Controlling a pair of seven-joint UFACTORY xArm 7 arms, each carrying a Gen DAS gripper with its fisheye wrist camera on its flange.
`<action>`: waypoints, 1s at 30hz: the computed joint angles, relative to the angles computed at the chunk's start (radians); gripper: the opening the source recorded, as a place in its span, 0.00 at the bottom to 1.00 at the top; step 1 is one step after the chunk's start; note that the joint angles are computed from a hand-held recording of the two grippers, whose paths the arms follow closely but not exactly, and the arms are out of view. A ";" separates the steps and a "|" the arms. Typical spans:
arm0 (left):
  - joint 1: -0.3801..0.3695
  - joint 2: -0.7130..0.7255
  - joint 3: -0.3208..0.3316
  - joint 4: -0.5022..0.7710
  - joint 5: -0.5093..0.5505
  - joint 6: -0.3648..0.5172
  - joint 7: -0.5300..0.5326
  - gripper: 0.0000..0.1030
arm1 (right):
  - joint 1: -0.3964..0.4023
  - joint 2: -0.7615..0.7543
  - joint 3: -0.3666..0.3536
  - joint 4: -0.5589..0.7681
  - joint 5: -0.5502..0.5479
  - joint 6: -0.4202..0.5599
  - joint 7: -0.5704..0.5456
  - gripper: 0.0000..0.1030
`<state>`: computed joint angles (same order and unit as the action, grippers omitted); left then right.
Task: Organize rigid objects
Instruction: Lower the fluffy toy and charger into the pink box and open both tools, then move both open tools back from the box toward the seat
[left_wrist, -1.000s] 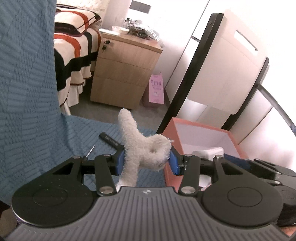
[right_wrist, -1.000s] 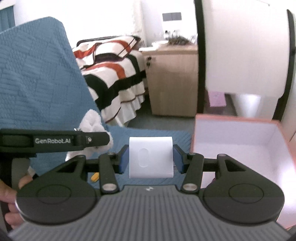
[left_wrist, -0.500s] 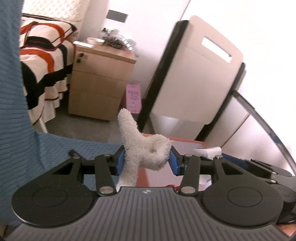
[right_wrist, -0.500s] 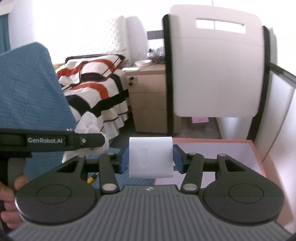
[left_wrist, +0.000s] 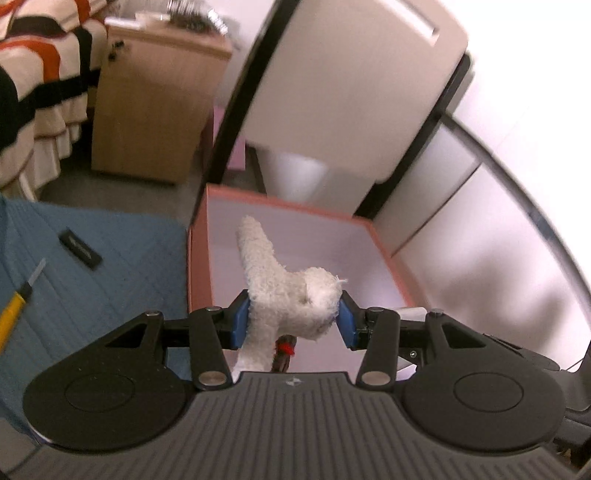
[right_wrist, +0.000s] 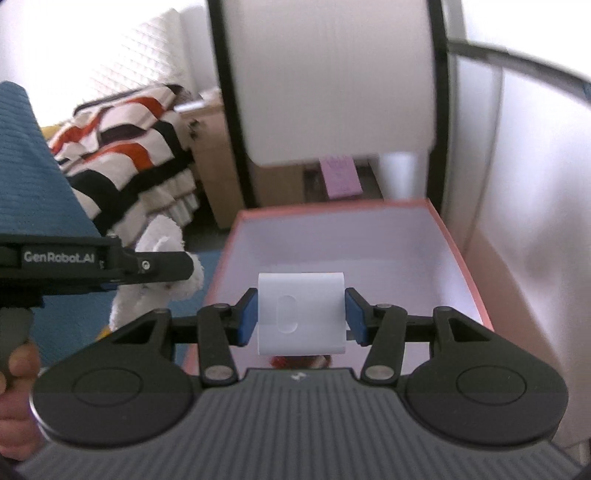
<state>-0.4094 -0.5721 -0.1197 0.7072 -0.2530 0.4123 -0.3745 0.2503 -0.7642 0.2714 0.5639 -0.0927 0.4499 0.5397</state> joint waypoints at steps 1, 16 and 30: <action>-0.006 0.004 -0.001 -0.017 -0.007 -0.007 -0.002 0.52 | 0.000 -0.002 -0.003 -0.014 0.001 0.003 0.001 0.51; -0.052 0.130 0.010 -0.055 -0.062 -0.030 0.031 0.52 | -0.005 0.031 -0.034 -0.145 0.029 0.037 0.063 0.51; -0.049 0.084 0.027 -0.051 -0.092 -0.001 0.118 0.67 | -0.024 0.006 -0.012 -0.103 0.000 0.068 0.127 0.50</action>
